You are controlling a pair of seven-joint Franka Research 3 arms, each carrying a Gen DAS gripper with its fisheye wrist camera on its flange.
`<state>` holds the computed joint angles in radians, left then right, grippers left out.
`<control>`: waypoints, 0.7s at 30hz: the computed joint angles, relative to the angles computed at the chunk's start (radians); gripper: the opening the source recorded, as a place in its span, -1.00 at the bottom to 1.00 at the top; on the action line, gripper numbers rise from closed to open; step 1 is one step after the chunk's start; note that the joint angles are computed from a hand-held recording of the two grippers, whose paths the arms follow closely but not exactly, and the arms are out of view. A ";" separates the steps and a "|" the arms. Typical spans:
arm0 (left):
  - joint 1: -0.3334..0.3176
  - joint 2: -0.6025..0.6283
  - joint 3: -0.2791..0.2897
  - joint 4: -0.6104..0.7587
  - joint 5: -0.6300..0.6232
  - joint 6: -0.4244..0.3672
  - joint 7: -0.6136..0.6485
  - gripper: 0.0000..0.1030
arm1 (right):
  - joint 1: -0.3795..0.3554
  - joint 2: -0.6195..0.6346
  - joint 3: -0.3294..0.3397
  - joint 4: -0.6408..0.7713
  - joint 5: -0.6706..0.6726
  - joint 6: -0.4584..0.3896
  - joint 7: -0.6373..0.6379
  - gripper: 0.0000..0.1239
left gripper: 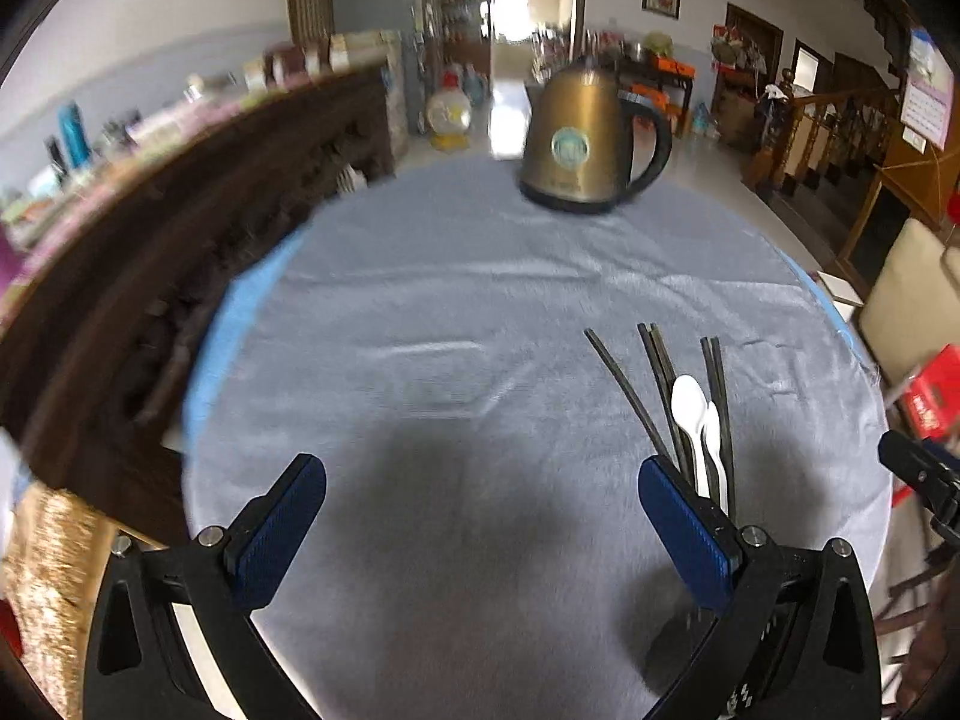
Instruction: Organize utensils
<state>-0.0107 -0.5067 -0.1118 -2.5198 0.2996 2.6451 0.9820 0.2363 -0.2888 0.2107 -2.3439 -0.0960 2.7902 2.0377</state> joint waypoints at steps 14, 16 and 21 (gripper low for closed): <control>-0.010 0.545 0.047 0.470 -0.428 -0.135 0.301 0.49 | 0.025 0.564 -0.109 0.525 0.630 -0.223 -0.455 -0.35; 0.005 0.591 0.027 0.526 -0.424 -0.162 0.269 0.49 | 0.017 0.606 -0.108 0.582 0.640 -0.260 -0.452 -0.35; 0.021 0.695 -0.006 0.655 -0.400 -0.257 0.201 0.49 | 0.038 0.689 -0.124 0.702 0.571 -0.318 -0.390 -0.47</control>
<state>0.0102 0.1885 -0.1178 -1.8645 -0.1003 2.3878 1.1834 0.2742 0.3998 0.0862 -1.6417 0.4752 2.4722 1.6480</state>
